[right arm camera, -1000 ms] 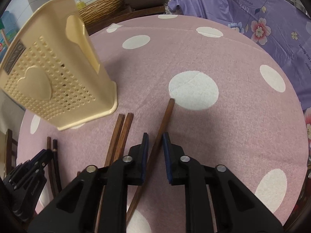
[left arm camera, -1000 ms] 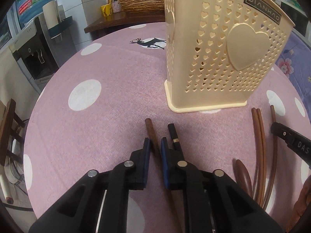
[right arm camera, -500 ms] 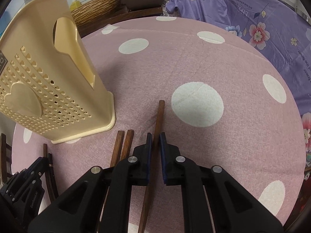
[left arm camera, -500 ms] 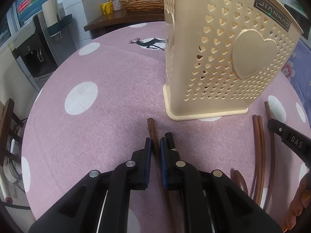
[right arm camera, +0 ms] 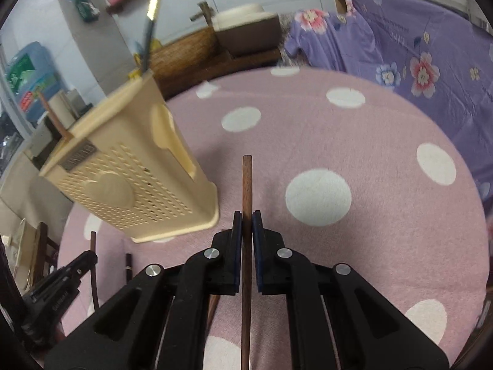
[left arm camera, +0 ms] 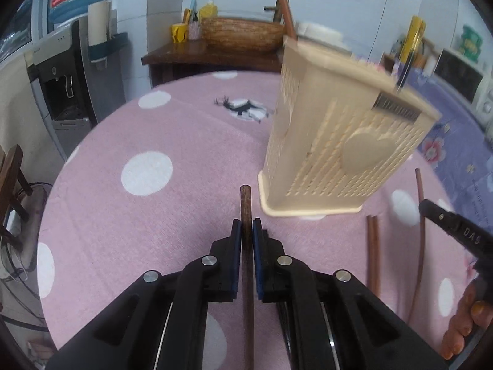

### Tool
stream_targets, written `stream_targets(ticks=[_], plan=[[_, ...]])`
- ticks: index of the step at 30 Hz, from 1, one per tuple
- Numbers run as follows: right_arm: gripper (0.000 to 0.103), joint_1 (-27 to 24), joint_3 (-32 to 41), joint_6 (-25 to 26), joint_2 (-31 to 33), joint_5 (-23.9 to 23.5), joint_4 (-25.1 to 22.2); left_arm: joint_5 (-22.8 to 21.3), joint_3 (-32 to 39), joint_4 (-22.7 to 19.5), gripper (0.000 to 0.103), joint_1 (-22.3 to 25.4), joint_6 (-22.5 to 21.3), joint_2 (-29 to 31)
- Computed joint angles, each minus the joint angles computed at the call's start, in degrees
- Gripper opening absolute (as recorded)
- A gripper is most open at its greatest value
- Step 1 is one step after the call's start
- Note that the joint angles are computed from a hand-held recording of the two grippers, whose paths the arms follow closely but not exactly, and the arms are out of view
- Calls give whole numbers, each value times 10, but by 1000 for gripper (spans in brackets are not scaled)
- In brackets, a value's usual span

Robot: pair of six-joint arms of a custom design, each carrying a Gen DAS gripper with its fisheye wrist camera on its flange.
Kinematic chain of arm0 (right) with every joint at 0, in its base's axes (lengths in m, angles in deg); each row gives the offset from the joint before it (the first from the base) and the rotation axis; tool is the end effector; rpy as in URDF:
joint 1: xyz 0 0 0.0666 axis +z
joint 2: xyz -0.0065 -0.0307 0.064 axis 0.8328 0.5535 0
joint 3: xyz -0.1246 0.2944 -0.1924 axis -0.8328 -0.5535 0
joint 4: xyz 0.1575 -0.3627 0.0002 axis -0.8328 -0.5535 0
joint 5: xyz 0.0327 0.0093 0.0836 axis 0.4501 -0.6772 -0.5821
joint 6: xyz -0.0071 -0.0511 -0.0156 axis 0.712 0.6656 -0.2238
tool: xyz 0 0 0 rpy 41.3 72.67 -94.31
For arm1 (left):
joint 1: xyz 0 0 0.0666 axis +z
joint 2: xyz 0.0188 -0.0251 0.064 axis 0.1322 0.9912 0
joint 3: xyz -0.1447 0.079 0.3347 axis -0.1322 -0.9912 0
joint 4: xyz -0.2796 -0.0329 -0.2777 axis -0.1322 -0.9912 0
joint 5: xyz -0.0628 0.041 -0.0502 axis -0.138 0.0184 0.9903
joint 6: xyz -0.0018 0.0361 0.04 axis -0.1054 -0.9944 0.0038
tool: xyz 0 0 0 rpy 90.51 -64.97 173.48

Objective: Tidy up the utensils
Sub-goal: 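Lift both chopsticks over the beige holder and release them into it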

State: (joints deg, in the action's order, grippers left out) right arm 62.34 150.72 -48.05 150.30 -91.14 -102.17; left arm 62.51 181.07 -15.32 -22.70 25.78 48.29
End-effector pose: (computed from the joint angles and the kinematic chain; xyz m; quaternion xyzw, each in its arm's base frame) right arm 0.6572 0.0786 0.3768 -0.0508 0.9213 0.1763 0.3427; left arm 0.5428 -0.2996 0.3701 -0.1691 0.9152 -0.0050 0.3657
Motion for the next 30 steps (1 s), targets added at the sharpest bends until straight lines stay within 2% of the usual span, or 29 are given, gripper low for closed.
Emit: stream_targets(ticks=[5,8,13,17,26,30], plan=[[8,-20,-61,24,-66,-53,71,-49,-62,75,8,-16,-20,-77],[8,-34,-86,36,-99,-82,102,-85,-91,107,8,-24,-31,-115],[8,-53,-115,56,-138,-111,124,-120,-127,145,8,-33,-41,-157],[7,-58,-129,69,-154,-117,131,-143,-137,155,8,-38,-47,-167],[7,-58,-130,78,-168,-134,132,-145,-144,167,8,-36,-63,-179],[7,-53,-113,80,-168,-137,128,-150,-128,170,8,-35,-83,-178]])
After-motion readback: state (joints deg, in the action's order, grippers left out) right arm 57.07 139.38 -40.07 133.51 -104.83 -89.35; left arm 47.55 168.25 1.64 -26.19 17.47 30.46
